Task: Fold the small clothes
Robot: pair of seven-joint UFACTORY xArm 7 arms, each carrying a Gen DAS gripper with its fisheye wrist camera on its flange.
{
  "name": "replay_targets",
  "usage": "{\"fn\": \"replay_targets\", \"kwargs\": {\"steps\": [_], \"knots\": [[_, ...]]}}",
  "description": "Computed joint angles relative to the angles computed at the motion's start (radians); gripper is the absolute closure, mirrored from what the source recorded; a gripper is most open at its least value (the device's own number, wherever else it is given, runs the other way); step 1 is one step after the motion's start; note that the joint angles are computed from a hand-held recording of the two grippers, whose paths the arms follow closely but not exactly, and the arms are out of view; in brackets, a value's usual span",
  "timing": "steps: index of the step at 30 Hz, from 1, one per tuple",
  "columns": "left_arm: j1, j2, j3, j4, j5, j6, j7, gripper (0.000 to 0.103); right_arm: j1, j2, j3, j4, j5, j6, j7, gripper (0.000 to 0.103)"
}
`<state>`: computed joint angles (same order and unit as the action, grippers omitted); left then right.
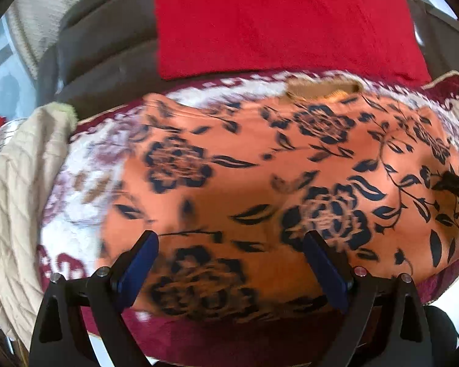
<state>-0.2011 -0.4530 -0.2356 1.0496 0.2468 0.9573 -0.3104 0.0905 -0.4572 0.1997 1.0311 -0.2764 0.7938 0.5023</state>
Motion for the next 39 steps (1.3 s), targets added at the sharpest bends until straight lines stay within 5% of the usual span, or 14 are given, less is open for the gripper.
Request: {"fn": "replay_targets", "kwargs": {"steps": [8, 20, 27, 33, 35, 39], "knots": [[0.089, -0.044, 0.035, -0.067, 0.053, 0.025, -0.036, 0.007, -0.011, -0.043, -0.009, -0.032, 0.024, 0.028, 0.008, 0.042], [0.114, -0.202, 0.123, -0.154, -0.077, 0.033, 0.008, 0.007, 0.062, -0.081, -0.05, -0.021, 0.167, -0.013, -0.043, 0.042], [0.125, -0.308, 0.212, -0.252, -0.258, 0.041, 0.007, 0.007, 0.202, -0.067, -0.109, -0.06, 0.456, -0.124, -0.112, 0.042], [0.078, -0.292, 0.273, -0.292, -0.454, -0.047, 0.02, 0.007, 0.227, -0.049, -0.064, -0.093, 0.481, -0.194, -0.119, 0.042], [0.074, -0.268, 0.265, -0.293, -0.482, -0.075, 0.017, 0.009, 0.229, -0.05, -0.057, -0.113, 0.473, -0.234, -0.124, 0.042], [0.046, -0.229, 0.256, -0.288, -0.526, -0.134, 0.035, 0.039, 0.241, -0.058, -0.067, -0.158, 0.484, -0.298, -0.131, 0.042]]}}
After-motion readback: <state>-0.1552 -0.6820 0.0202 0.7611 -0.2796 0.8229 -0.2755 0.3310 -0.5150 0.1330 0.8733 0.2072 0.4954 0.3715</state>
